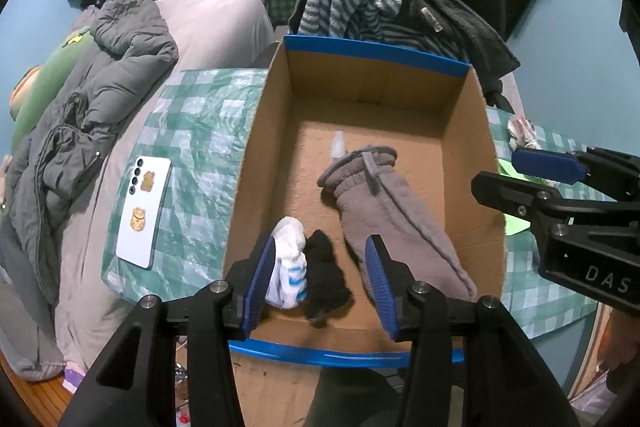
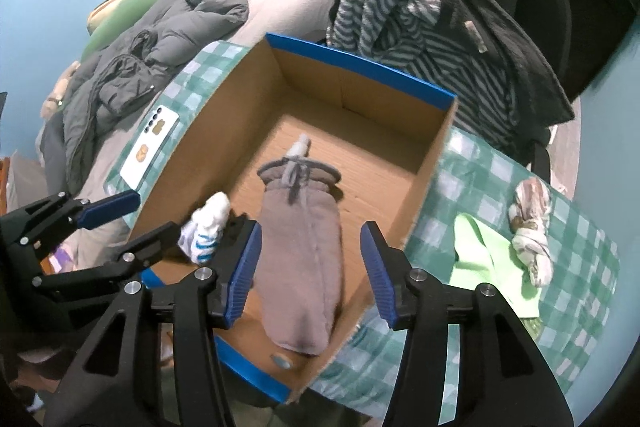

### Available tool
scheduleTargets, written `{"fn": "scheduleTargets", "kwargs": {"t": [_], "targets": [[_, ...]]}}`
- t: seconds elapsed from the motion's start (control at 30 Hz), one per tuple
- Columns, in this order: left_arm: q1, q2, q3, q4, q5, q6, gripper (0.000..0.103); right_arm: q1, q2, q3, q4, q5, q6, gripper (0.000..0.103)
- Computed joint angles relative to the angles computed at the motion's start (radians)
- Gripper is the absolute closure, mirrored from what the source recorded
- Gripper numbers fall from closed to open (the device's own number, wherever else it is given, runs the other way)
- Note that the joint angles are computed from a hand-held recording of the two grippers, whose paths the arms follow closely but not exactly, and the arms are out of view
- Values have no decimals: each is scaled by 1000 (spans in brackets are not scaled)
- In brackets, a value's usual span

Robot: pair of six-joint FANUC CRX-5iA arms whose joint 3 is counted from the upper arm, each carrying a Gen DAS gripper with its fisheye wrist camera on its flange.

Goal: Organize soft objects
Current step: 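Lower the black sock with the left tool while the right tool lowers the grey fleece sock, both opening, then withdraw both open tools from the box back over the table items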

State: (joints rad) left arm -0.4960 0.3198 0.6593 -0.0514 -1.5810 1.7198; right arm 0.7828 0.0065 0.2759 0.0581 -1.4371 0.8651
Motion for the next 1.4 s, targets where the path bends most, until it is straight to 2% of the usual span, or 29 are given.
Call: {"fn": "scheduleTargets", "kwargs": {"t": [0.77, 1.4], "targets": [[-103, 96, 145, 34, -43, -10, 54, -63, -180, -165, 21, -65, -91, 49], [-192, 231, 317, 69, -103, -25, 54, -151, -323, -298, 23, -150, -127, 49]]}}
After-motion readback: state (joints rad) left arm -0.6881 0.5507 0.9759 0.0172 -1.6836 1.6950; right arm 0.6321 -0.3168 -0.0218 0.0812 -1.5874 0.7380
